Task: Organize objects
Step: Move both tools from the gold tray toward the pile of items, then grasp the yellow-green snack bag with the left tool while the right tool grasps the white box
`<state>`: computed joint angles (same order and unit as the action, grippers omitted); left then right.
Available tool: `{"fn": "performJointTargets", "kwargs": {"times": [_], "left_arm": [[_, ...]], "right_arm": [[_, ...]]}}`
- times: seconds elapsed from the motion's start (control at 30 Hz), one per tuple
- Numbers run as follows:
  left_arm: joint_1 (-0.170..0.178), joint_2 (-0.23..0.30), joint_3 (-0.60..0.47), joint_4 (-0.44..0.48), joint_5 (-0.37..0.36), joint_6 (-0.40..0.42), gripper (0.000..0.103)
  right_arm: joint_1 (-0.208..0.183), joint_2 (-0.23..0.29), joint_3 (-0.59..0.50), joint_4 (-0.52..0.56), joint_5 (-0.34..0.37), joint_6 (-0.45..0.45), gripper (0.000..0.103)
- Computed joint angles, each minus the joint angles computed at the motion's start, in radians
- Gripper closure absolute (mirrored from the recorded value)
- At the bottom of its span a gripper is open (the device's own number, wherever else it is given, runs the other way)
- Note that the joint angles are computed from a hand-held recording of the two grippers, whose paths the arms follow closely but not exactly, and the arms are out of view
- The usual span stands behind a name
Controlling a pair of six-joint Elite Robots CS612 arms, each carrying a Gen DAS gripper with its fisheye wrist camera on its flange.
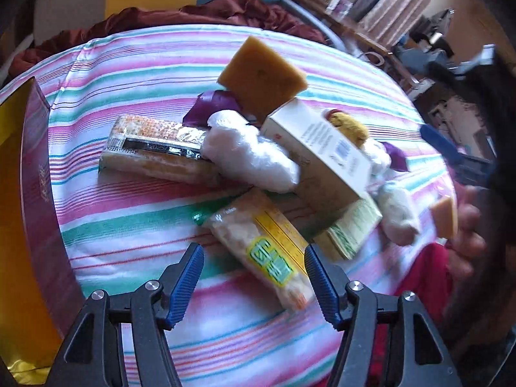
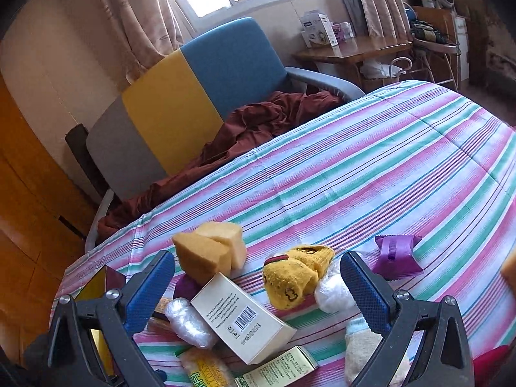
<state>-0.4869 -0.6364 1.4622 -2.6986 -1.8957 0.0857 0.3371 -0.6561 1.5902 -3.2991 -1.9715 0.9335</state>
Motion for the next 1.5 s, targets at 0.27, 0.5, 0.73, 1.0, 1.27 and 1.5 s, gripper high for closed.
{"fn": "performJointTargets", "kwargs": {"times": [0.27, 0.5, 0.73, 1.0, 1.27, 1.5], "left_arm": [[-0.035, 0.024, -0.002, -0.081, 0.095, -0.012, 0.039], [-0.009, 0.000, 0.093, -0.223, 0.057, 0.153, 0.050], [0.029, -0.036, 0.180, -0.287, 0.034, 0.225, 0.050], [0.081, -0.051, 0.238, -0.352, -0.024, 0.298, 0.050], [0.068, -0.037, 0.235, -0.396, -0.036, 0.269, 0.050], [0.062, -0.022, 0.225, -0.432, -0.051, 0.253, 0.050]], "right_arm": [[-0.006, 0.001, 0.004, -0.008, 0.023, 0.004, 0.000], [-0.009, 0.002, -0.002, 0.012, 0.054, -0.010, 0.000], [-0.013, 0.010, -0.033, 0.097, 0.133, -0.061, 0.000], [-0.003, 0.029, -0.097, 0.249, 0.192, -0.192, 0.000], [0.010, 0.045, -0.161, 0.473, 0.128, -0.279, 0.013], [0.019, 0.060, -0.198, 0.562, 0.110, -0.357, 0.048]]}}
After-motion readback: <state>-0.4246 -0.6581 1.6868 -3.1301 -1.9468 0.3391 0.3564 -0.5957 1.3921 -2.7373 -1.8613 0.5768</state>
